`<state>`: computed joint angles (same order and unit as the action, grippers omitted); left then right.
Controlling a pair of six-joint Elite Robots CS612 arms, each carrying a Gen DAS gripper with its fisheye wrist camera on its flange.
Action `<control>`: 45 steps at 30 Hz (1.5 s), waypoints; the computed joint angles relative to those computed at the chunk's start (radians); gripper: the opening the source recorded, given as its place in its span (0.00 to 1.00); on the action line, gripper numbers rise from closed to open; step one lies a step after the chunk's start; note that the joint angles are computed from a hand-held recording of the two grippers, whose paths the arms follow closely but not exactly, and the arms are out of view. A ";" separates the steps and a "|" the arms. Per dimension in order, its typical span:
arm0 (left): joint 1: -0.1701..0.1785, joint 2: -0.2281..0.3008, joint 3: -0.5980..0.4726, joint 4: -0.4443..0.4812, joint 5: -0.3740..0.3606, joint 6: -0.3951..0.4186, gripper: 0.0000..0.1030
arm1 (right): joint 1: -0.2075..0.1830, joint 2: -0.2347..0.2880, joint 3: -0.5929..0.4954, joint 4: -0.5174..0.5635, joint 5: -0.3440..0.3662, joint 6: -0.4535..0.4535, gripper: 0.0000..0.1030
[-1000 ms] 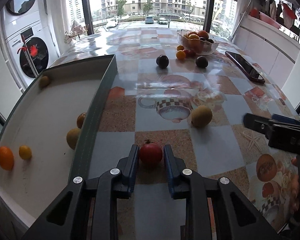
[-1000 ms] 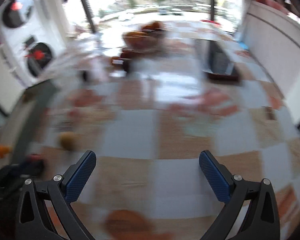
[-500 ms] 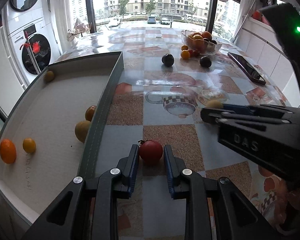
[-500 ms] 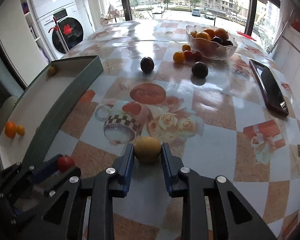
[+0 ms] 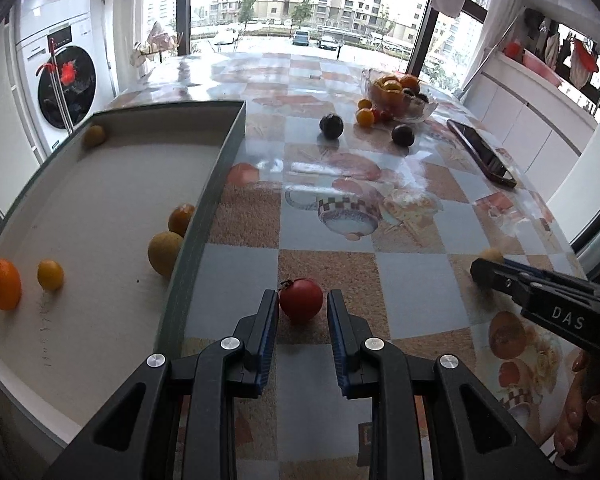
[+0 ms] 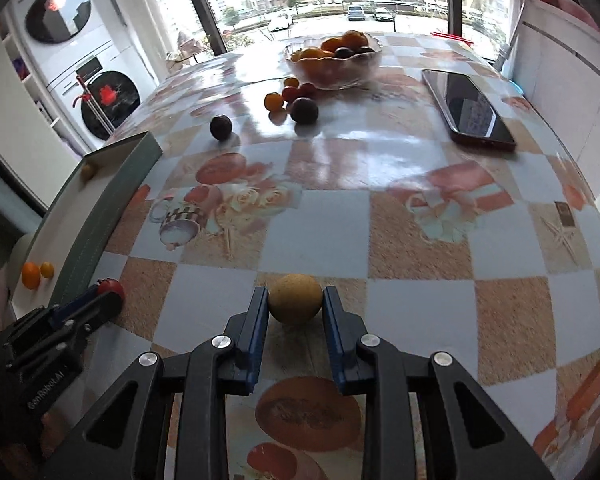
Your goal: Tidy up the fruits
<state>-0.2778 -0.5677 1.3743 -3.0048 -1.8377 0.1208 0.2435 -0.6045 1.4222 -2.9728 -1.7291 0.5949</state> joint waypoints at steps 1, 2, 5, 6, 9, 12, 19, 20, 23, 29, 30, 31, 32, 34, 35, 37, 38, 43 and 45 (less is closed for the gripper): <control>0.001 -0.003 0.003 -0.008 -0.004 0.001 0.26 | 0.001 -0.001 0.000 0.002 0.001 0.005 0.29; 0.002 -0.006 0.006 -0.017 -0.009 0.000 0.26 | 0.000 -0.004 0.005 0.000 0.003 0.007 0.29; 0.006 -0.009 0.007 -0.036 -0.015 0.000 0.26 | 0.003 -0.005 -0.001 0.007 0.006 0.004 0.29; 0.008 -0.010 0.007 -0.042 -0.017 0.000 0.26 | 0.006 -0.003 -0.008 0.014 0.004 -0.002 0.29; 0.013 -0.008 0.001 -0.028 -0.025 0.000 0.26 | 0.012 0.001 -0.025 0.029 -0.004 -0.018 0.29; 0.008 -0.002 -0.009 0.013 -0.008 0.015 0.26 | 0.016 0.005 -0.035 0.044 -0.007 -0.021 0.29; -0.018 0.022 -0.035 -0.006 0.111 0.051 0.27 | 0.019 -0.001 -0.022 0.044 -0.010 -0.005 0.29; -0.019 0.024 -0.038 -0.009 0.115 0.051 0.26 | 0.017 -0.003 -0.017 0.038 -0.010 -0.003 0.29; -0.023 0.026 -0.038 -0.014 0.135 0.061 0.23 | 0.016 -0.005 -0.012 0.025 -0.009 0.003 0.29; 0.015 0.022 -0.052 0.011 -0.025 -0.008 0.23 | 0.013 -0.009 0.000 -0.007 0.000 0.011 0.29; 0.020 0.021 -0.051 0.005 -0.044 -0.014 0.23 | 0.012 -0.010 0.003 -0.013 0.003 0.012 0.29; 0.024 0.017 -0.049 0.000 -0.058 -0.017 0.23 | 0.012 -0.010 0.004 -0.017 0.004 0.014 0.29; 0.026 0.014 -0.048 -0.003 -0.066 -0.018 0.23 | 0.011 -0.010 0.004 -0.023 0.008 0.016 0.29; 0.030 0.008 -0.045 -0.006 -0.080 -0.017 0.23 | 0.010 -0.009 0.004 -0.027 0.012 0.018 0.29; 0.030 0.006 -0.044 -0.009 -0.084 -0.015 0.23 | 0.010 -0.009 0.003 -0.029 0.013 0.020 0.29; 0.032 0.000 -0.037 -0.019 -0.088 -0.009 0.23 | 0.009 -0.009 0.003 -0.033 0.020 0.023 0.29; 0.034 -0.003 -0.035 -0.024 -0.092 -0.010 0.23 | 0.009 -0.010 0.001 -0.033 0.022 0.022 0.29; 0.040 -0.006 -0.044 -0.040 -0.088 -0.024 0.23 | 0.014 -0.009 -0.017 -0.022 0.019 0.004 0.29; 0.042 -0.004 -0.050 -0.048 -0.066 -0.031 0.23 | 0.016 -0.005 -0.030 -0.016 0.026 -0.003 0.29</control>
